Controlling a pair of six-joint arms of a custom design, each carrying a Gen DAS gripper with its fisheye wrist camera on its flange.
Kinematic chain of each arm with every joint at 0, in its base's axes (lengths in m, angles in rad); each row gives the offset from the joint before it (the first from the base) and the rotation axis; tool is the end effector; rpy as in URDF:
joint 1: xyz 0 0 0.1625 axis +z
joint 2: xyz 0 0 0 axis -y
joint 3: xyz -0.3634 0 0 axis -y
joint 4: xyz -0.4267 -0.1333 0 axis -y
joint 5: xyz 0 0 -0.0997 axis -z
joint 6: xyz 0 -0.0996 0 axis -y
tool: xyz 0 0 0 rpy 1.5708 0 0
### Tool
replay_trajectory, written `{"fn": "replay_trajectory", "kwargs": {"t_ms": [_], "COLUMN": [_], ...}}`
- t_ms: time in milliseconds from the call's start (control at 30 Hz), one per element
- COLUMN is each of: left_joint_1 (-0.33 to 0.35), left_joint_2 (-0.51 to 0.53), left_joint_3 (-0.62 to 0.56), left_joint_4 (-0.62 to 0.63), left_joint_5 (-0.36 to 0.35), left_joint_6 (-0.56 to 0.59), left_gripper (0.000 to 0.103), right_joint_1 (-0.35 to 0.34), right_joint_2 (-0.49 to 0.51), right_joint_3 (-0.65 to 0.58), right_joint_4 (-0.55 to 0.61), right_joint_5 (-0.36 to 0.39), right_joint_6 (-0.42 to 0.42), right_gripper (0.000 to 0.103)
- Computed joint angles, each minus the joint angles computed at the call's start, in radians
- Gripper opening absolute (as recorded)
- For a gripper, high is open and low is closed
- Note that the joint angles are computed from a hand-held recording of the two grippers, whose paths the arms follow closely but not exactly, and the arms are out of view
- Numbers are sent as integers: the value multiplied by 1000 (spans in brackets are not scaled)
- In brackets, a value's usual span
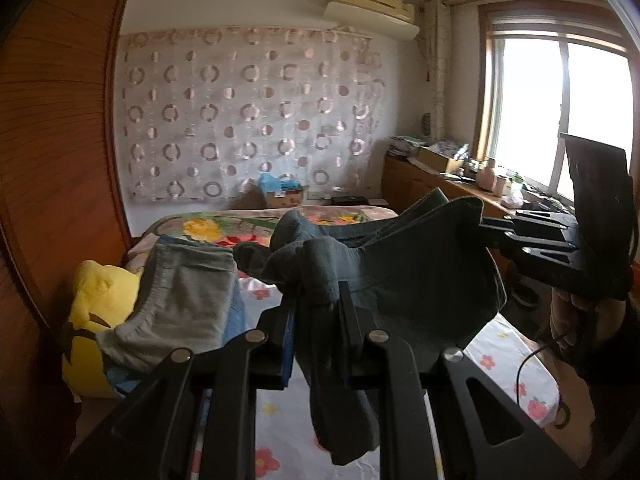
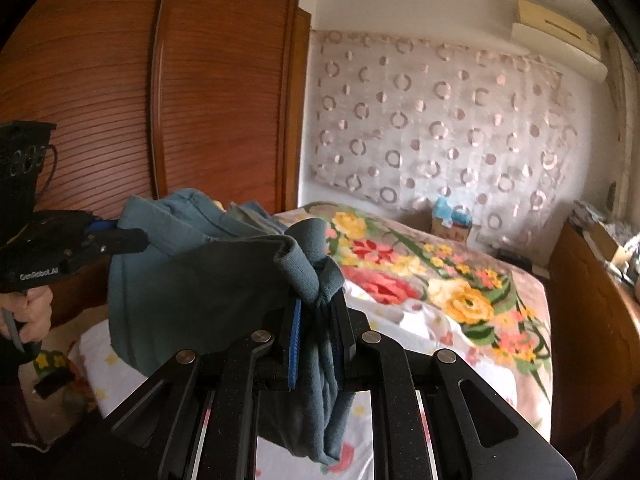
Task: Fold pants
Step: 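Lift the folded shorts with both tools and carry them toward the jeans stack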
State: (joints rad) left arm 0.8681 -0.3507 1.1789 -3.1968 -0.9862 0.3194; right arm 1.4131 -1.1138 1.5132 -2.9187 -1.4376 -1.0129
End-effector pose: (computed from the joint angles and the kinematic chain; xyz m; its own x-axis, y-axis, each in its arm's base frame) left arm -0.3468 -0.7008 -0.0136 -0.7049 0.3928 -0.5906 0.7084 0.4313 -0.5586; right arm 0.0361 -0.7062 0.3461 -0.6048 -0.4624 0.6484 -0.7963 0.3464 -0.4958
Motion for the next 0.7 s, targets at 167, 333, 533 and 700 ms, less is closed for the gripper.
{"fn": "replay_trajectory", "kwargs": {"t_ms": [167, 333, 533, 700], "left_joint_1": [8, 21, 44, 65], "left_joint_2": [30, 55, 77, 88], "left_joint_3": [-60, -116, -163, -184], "left_joint_4": [-2, 5, 0, -4], "left_joint_5": [41, 58, 64, 68], "left_joint_6": [25, 41, 52, 43], "left_gripper": [15, 15, 15, 15], "right_joint_1": [20, 39, 51, 64], "right_joint_2": [80, 164, 259, 330], "right_joint_3": [-112, -224, -359, -447], "right_joint_4": [41, 81, 139, 165], "right_joint_5": [9, 11, 28, 31], "right_joint_6": [2, 1, 0, -15], "right_gripper": [10, 10, 10, 10]}}
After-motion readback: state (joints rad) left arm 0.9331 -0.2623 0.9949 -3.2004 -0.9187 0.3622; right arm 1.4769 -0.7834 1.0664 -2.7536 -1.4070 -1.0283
